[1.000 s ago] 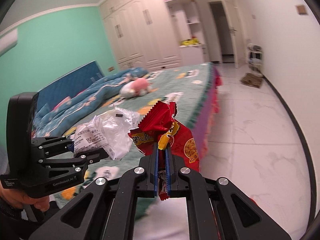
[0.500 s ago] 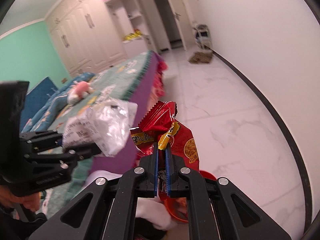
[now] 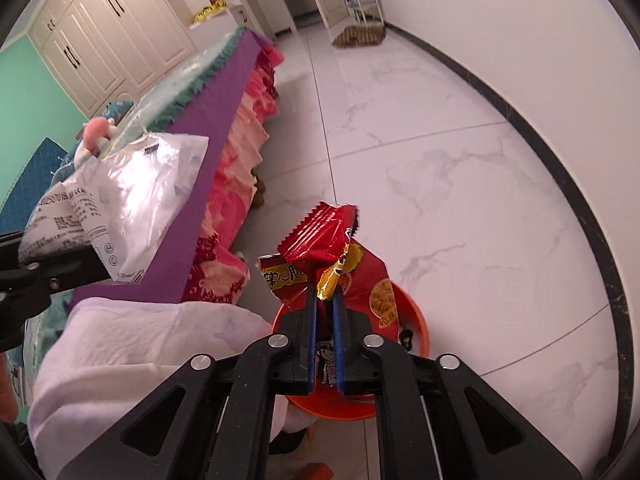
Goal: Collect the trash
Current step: 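Carry the wrapper and snack bag with both tools over the orange bin, then open the right tool to drop the red snack bag into the bin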
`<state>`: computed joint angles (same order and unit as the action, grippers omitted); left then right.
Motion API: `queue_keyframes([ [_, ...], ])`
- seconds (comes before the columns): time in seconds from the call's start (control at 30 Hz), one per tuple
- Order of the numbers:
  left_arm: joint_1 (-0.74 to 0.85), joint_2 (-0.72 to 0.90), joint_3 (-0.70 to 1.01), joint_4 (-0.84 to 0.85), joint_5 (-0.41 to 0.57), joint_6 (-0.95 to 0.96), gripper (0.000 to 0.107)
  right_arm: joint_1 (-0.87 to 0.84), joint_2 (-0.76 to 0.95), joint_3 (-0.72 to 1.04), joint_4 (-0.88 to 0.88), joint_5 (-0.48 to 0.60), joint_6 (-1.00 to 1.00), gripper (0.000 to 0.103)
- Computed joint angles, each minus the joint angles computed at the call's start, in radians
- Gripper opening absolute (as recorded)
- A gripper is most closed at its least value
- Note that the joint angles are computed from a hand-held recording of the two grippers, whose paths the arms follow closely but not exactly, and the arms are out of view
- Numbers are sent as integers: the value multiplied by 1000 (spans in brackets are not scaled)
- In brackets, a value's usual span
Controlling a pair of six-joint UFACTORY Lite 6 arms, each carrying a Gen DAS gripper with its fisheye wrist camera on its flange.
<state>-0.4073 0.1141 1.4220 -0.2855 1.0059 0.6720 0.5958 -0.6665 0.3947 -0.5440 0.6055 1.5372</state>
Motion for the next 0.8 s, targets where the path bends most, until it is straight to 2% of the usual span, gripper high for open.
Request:
queue_keyframes([
  [0.13, -9, 38, 9, 9, -6, -10, 34, -61, 137, 15, -13, -119, 3, 12],
  [0.2, -13, 53, 19, 13, -5, -18, 34, -94, 212, 34, -7, -174, -9, 17],
  [0.23, -16, 62, 26, 16, -5, -25, 34, -100, 228, 29, -17, -187, 6, 25],
  [0.27, -21, 63, 28, 18, -3, -33, 34, -92, 240, 30, -35, -191, 35, 39],
  [0.3, -24, 75, 37, 20, -5, -38, 34, -87, 244, 24, -55, -194, 61, 43],
  [0.37, -36, 88, 49, 27, -1, -52, 34, -86, 237, 13, -60, -196, 74, 43],
  [0.47, -49, 97, 48, 35, -3, -61, 34, -46, 144, -14, -84, -121, 135, 43],
  [0.67, -100, 112, 17, 43, -23, -84, 36, 72, -91, -44, -103, 158, 213, 43],
  [0.8, -135, 122, 1, 57, -44, -102, 50, 85, -187, -49, -80, 262, 192, 43],
])
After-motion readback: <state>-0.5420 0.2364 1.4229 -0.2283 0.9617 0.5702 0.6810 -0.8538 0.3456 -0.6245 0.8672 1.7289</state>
